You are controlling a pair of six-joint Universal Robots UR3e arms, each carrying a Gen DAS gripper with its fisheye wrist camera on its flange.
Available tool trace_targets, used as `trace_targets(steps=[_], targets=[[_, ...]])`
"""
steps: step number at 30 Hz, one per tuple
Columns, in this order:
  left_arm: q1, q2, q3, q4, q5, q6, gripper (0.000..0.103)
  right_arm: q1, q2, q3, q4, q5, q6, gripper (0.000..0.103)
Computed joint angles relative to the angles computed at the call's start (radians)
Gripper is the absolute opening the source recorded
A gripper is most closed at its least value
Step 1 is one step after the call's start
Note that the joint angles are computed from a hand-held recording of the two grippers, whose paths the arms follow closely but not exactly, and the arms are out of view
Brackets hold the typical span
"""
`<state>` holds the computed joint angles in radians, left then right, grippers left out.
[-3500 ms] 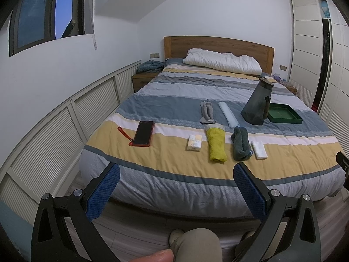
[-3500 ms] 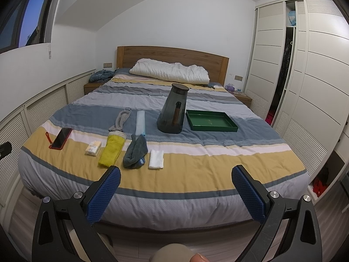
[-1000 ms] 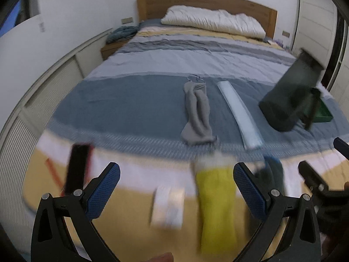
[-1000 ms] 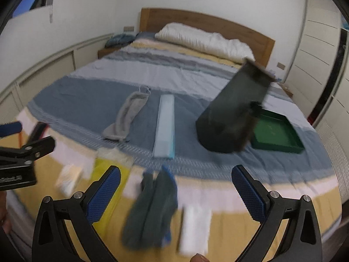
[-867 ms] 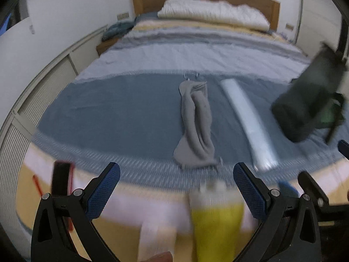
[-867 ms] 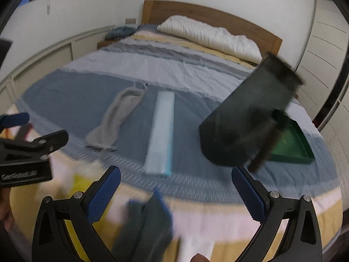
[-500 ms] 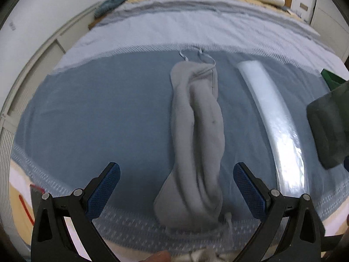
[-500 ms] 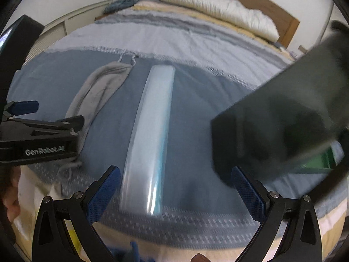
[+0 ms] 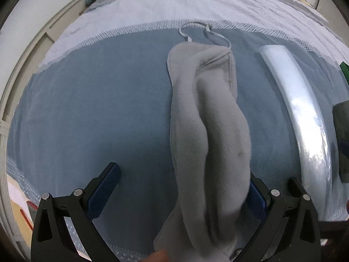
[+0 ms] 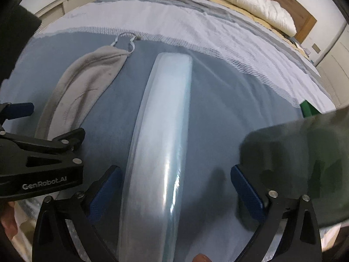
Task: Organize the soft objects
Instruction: 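Grasp the grey fleece cloth with the left tool while the right tool grasps the clear tube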
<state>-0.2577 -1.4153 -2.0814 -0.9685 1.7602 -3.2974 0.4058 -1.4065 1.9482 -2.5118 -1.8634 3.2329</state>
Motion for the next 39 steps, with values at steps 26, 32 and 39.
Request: trace_targets(steps=[26, 32, 39], targets=[[-0.101, -0.111, 0.156, -0.053, 0.002, -0.009, 0.019, -0.068, -0.045, 0.100, -0.103, 0.165, -0.092, 0.006], [-0.111, -0.114, 0.191, -0.062, -0.008, -0.049, 0.013, -0.062, -0.099, 0.134, -0.103, 0.164, -0.086, 0.004], [-0.118, -0.074, 0.270, -0.134, -0.019, -0.058, 0.013, -0.037, -0.190, 0.157, -0.077, 0.129, -0.057, 0.004]])
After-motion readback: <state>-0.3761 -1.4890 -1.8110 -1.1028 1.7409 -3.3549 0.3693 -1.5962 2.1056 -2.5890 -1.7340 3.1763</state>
